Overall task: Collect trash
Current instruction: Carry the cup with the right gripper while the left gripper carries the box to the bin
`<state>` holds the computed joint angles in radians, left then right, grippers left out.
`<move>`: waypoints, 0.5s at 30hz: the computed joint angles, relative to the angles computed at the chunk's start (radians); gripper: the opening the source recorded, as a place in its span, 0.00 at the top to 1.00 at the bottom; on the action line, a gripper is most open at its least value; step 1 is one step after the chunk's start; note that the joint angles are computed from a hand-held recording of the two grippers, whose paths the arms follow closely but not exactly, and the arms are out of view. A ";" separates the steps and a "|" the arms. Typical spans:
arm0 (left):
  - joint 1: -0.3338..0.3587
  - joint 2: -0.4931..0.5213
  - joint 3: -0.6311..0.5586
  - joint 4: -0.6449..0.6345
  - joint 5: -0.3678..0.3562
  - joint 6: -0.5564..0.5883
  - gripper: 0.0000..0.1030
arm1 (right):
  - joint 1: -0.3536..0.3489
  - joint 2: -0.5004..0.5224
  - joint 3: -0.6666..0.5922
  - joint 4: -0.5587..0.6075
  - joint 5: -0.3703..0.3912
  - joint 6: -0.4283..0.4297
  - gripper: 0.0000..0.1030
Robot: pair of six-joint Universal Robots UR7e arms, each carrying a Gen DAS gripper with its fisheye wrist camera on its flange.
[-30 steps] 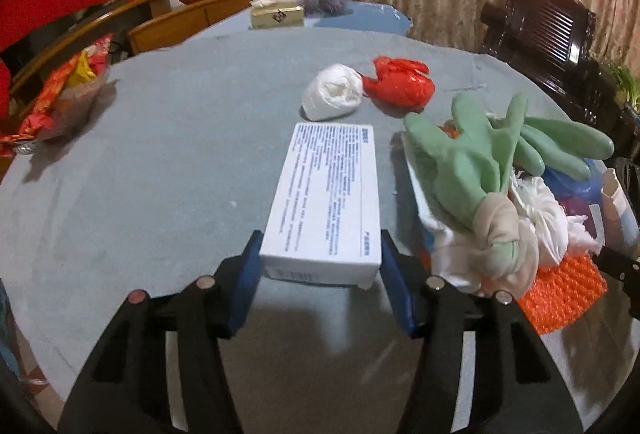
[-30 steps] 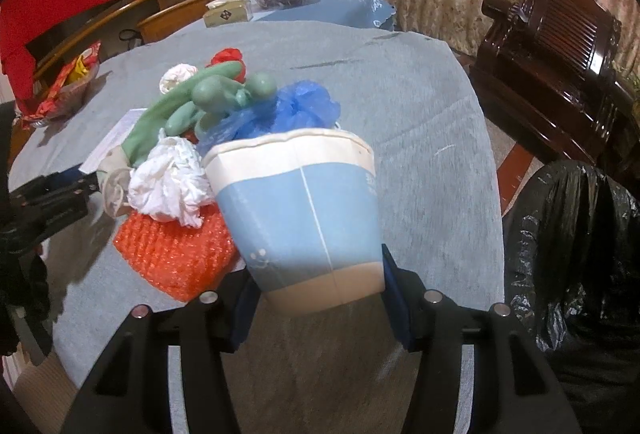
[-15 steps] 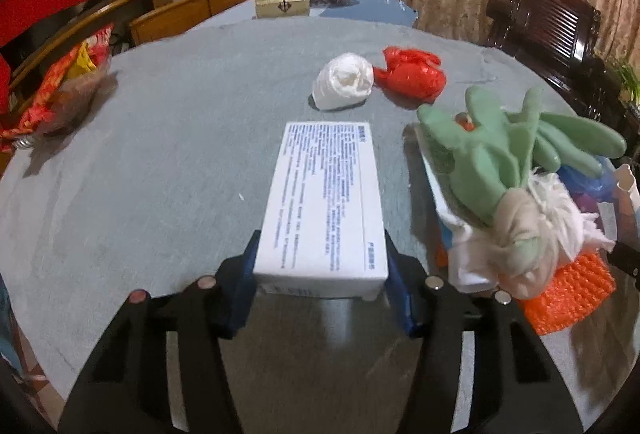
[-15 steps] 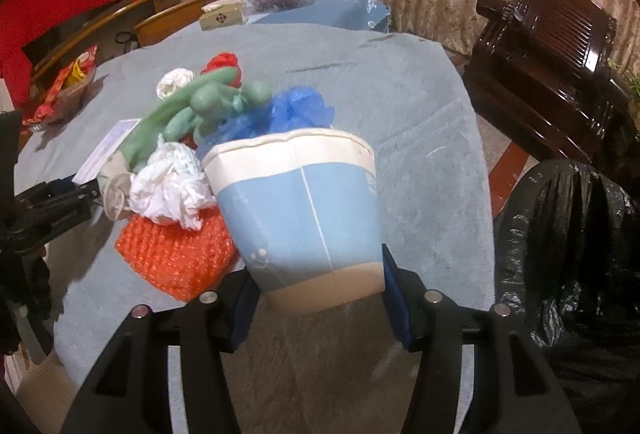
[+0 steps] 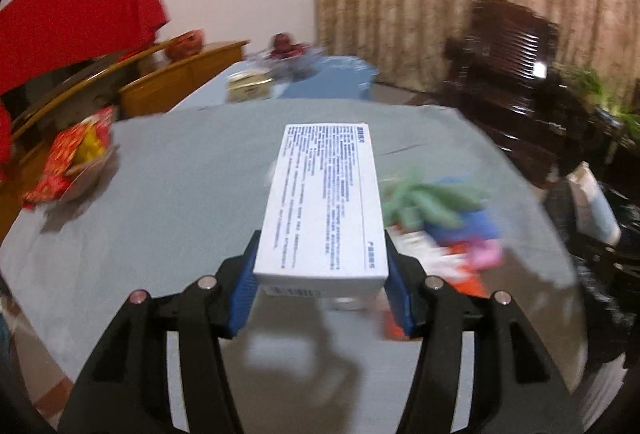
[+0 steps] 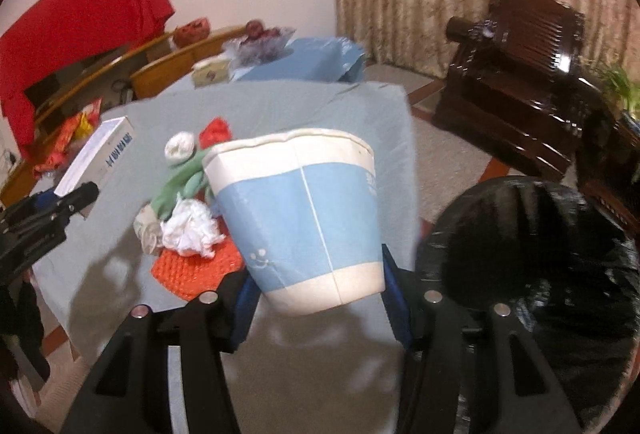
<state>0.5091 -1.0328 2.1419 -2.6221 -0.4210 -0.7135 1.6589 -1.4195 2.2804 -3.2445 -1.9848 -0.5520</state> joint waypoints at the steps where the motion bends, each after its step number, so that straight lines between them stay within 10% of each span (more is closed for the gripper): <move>1: -0.012 0.026 -0.021 -0.043 -0.029 0.045 0.48 | -0.004 -0.019 0.004 0.001 -0.002 0.002 0.47; 15: -0.060 0.354 -0.279 -0.327 -0.313 0.387 0.48 | -0.205 -0.275 0.060 -0.026 -0.044 -0.010 0.47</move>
<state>0.4486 -0.6788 1.8630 -2.9488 -0.7344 -0.3263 1.4544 -1.6945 2.3407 -3.2701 -2.0289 -0.5625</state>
